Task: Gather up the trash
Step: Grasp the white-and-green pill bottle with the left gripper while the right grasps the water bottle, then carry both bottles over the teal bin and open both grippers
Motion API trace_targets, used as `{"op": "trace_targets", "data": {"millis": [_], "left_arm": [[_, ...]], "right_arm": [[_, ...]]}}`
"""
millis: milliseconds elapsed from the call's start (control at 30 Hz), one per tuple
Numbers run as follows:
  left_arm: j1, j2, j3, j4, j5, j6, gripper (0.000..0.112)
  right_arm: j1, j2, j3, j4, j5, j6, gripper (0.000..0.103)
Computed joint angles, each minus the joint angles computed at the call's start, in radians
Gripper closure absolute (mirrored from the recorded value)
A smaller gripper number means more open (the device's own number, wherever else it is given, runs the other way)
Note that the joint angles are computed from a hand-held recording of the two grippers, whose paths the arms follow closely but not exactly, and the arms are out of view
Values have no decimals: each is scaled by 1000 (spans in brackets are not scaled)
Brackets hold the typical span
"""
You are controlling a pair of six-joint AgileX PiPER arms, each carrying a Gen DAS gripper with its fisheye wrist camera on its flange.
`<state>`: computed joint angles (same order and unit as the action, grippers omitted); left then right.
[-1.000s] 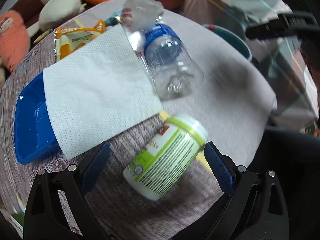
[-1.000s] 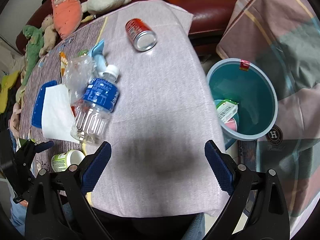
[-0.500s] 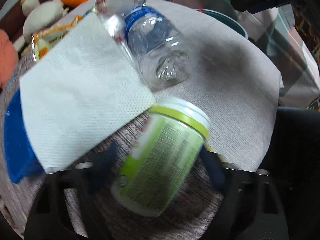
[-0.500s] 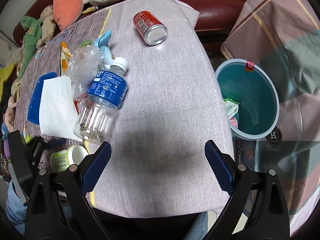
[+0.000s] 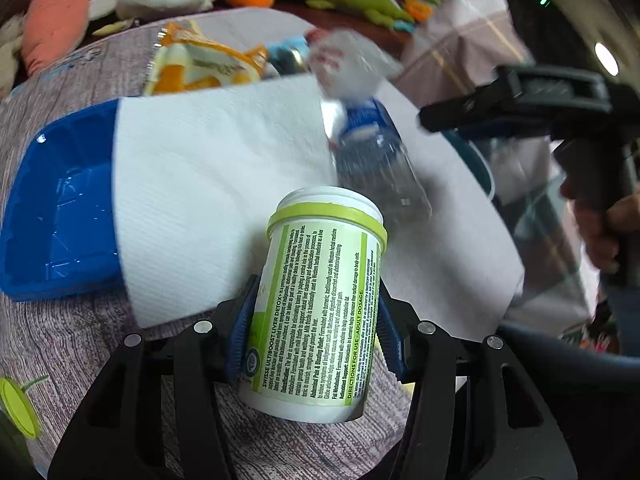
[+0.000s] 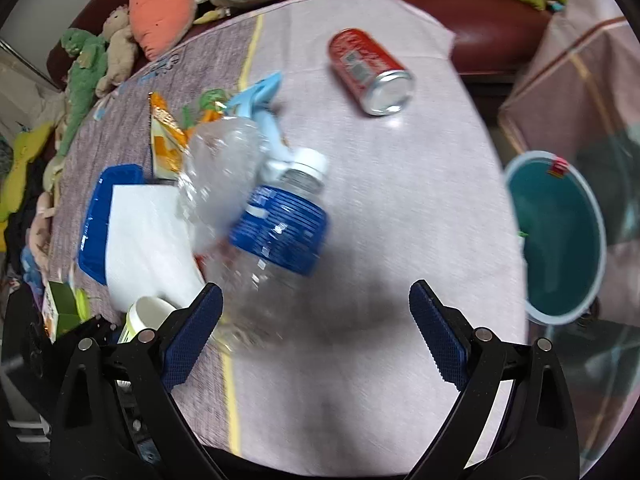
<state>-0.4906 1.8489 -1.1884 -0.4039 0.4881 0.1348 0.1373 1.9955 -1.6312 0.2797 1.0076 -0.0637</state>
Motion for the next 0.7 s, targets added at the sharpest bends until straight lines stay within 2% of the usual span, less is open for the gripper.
{"op": "trace_targets", "data": {"millis": [100, 167, 233, 267, 433, 533, 600, 700], "left_arm": [[26, -6, 2, -53, -1, 23, 57], [44, -12, 7, -85, -5, 35, 57], [49, -22, 11, -88, -7, 24, 57], [51, -29, 22, -93, -11, 27, 57], [70, -3, -32, -78, 13, -6, 57], [60, -3, -30, -61, 0, -51, 57], [56, 2, -38, -41, -3, -86, 57], [48, 2, -53, -8, 5, -128, 57]], "right_arm": [[24, 78, -84, 19, 25, -3, 15], [31, 117, -128, 40, 51, -12, 25], [37, 157, -167, 53, 71, -22, 29], [41, 172, -181, 57, 76, -25, 35], [38, 220, -222, 102, 93, -39, 34], [18, 261, -246, 153, 106, -44, 30], [6, 270, -234, 201, 99, -77, 30], [-2, 217, -159, 220, 59, -122, 33]]}}
